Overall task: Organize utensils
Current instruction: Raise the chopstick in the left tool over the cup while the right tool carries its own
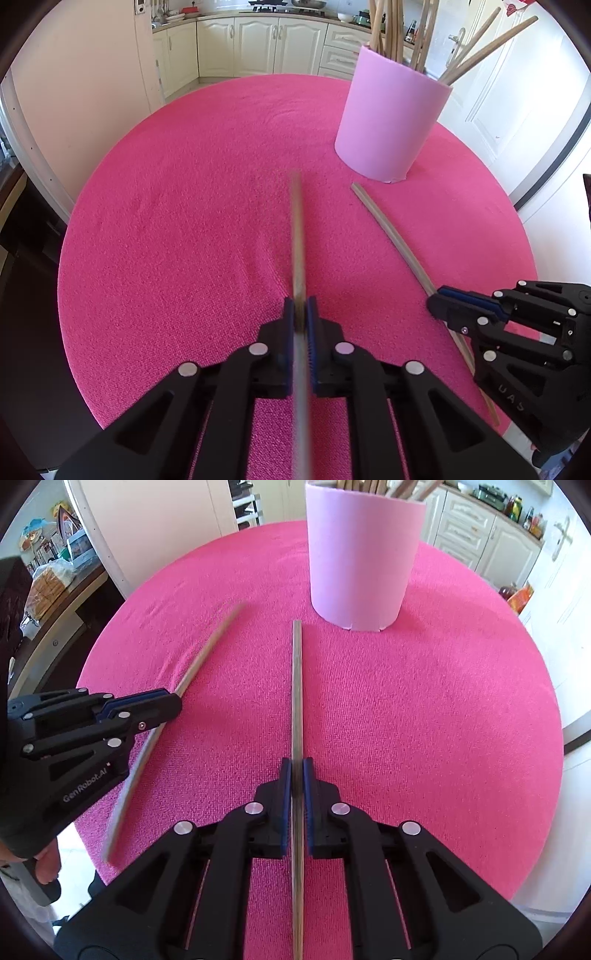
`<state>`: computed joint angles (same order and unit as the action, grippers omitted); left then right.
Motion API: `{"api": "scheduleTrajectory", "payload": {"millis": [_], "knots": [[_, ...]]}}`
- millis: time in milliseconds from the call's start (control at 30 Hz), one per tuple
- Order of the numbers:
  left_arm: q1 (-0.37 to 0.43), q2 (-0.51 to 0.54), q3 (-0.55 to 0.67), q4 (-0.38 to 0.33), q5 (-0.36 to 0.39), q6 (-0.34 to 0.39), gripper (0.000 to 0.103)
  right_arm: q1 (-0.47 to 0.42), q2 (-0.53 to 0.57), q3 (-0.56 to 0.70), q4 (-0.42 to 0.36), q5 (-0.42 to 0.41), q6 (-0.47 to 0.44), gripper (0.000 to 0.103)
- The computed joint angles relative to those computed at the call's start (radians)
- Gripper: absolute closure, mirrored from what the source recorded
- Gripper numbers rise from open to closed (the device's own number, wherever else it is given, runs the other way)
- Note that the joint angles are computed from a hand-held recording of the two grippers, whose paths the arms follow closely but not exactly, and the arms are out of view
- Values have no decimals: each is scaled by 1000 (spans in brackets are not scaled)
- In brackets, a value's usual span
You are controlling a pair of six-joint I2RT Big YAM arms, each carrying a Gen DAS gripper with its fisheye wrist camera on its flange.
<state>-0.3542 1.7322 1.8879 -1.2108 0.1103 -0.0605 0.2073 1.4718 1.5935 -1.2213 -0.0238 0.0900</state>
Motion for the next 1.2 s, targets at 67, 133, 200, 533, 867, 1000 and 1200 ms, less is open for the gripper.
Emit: {"api": "scheduleTrajectory", "payload": {"millis": [67, 133, 200, 533, 867, 1000, 1200], "knots": [[1, -9, -8, 4, 3, 0, 96, -7, -10, -10, 18, -17, 2, 96], [3, -21, -14, 10, 7, 4, 96, -12, -20, -19, 37, -33, 2, 96], [6, -29, -17, 18, 15, 4, 96, -15, -30, -25, 53, -44, 2, 96], [0, -119, -92, 182, 35, 43, 96, -33, -127, -102, 224, -145, 14, 96], [25, -154, -117, 362, 156, 15, 96, -66, -191, -150, 422, -217, 87, 96], [34, -165, -132, 471, 224, -16, 96, -84, -212, -159, 501, -244, 114, 96], [33, -153, -128, 623, 272, -83, 96, -109, -223, -163, 623, -261, 159, 96]]}}
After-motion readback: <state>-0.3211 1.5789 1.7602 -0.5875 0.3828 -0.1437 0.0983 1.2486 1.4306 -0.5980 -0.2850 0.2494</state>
